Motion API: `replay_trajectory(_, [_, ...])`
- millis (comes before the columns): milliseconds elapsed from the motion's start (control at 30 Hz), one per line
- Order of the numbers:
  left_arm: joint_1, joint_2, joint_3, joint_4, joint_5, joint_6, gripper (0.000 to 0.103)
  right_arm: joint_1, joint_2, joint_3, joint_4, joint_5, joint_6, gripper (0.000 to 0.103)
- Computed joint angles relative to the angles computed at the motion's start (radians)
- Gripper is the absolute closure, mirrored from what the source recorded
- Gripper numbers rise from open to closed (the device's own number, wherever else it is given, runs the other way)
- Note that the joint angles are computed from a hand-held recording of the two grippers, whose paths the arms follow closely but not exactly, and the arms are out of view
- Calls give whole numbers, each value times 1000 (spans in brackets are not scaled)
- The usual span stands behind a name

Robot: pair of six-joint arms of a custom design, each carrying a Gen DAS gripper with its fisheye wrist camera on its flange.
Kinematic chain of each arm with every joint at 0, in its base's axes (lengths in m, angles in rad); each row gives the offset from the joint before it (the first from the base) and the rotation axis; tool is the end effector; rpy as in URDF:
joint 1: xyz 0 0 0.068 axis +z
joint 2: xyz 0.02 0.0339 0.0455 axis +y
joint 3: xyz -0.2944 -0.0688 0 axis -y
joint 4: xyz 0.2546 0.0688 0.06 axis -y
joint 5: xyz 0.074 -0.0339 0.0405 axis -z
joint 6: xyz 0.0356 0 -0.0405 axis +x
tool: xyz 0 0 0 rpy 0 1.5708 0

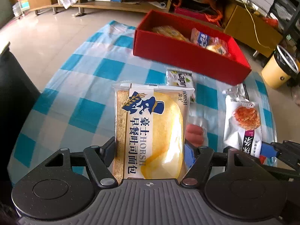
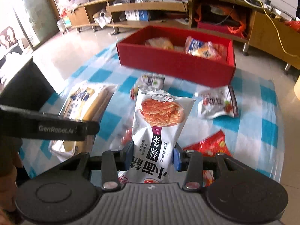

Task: Organize snacks
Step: 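Lift and carry the bread pack and noodle bag over the red box with both grippers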

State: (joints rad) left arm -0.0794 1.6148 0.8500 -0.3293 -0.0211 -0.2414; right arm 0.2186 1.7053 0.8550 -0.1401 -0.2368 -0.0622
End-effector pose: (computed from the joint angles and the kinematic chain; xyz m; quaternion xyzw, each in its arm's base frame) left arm 0.3076 -0.0237 0.1772 -0.0811 0.9683 -0.0276 0.2347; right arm 0.3224 0.0802 0.1627 -0.1666 0.9374 0.1350 0.2744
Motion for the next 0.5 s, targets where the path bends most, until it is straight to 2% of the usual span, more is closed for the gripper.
replay_trajectory(100, [2, -24, 7, -17, -25, -16, 28, -2, -16, 4, 4, -13, 3, 63])
replay_trajectory(167, [10, -31, 34, -50, 4, -25, 28, -8, -28, 2, 8, -21, 3, 63])
replay_trajectory(333, [-14, -18, 59, 6, -29, -19, 28, -34, -20, 22, 22, -21, 17, 63])
replay_trajectory(500, [-4, 11, 128, -50, 47, -47, 28, -57, 20, 79, 20, -25, 41, 63])
